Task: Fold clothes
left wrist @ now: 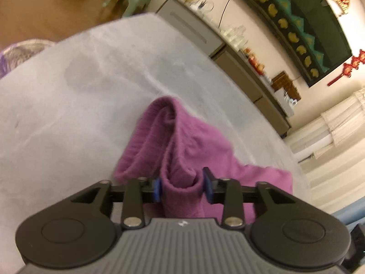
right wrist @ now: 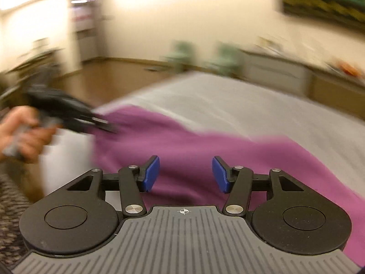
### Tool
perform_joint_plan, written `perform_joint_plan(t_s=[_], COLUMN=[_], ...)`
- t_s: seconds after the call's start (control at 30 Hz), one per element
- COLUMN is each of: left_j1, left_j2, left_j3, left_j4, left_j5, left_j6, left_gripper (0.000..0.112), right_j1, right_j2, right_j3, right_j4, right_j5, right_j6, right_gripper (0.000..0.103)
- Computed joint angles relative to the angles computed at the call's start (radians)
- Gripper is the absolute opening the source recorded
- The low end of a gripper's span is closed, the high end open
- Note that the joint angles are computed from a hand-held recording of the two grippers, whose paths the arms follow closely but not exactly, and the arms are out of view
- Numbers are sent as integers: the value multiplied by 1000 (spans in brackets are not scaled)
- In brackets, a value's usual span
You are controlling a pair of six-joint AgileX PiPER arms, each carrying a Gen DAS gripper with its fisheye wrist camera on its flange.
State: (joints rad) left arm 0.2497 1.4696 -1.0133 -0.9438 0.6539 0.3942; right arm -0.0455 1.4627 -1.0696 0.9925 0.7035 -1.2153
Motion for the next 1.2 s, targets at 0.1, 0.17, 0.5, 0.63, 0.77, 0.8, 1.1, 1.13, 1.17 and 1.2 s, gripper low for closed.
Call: perform_joint_plan(t_s=[0.1,0.17,0.5,0.63,0.77,0.8,1.1,1.13,1.17,1.2], left_j1=[-88,-147,54,16,0,-3,-104,-102,-93,-85], left_j2=[-10,-11,2,0,-75,-95,-183,-193,-203,-207], left_j3=[-28,-51,-34,-51,17,33,71,74,79,80], left_j4=[117,213,-83,96,142,160,591,597,579,554], left_j5=[-60,-94,-69,-4,-50,-62,-134,-130,-124,-113], left_j6=[-61,-118,6,-192,-237,-260,-745,-750,-726,-693], left_gripper=[75,25,18,49,58,60,62,63,65,66], right_j1=[-128,-195,-258,-80,136,176,274,270,266,262], right_j2=[15,67,-53,-122,-92,-77,1,4,8,11], right_j3=[23,7,88,121,135,137,125,126,126,125], right_j4=[-22,-8,-113,-55,-114,-135,-208,-202,-194,-187], right_j5=[25,66,100,39,-162,-211,-338,-340,-341,-343], right_j6=[60,47,-88,-165,-192,-186,-125,-131,-139,-147], right_gripper=[56,59,56,71,72,71,37,35,35,30])
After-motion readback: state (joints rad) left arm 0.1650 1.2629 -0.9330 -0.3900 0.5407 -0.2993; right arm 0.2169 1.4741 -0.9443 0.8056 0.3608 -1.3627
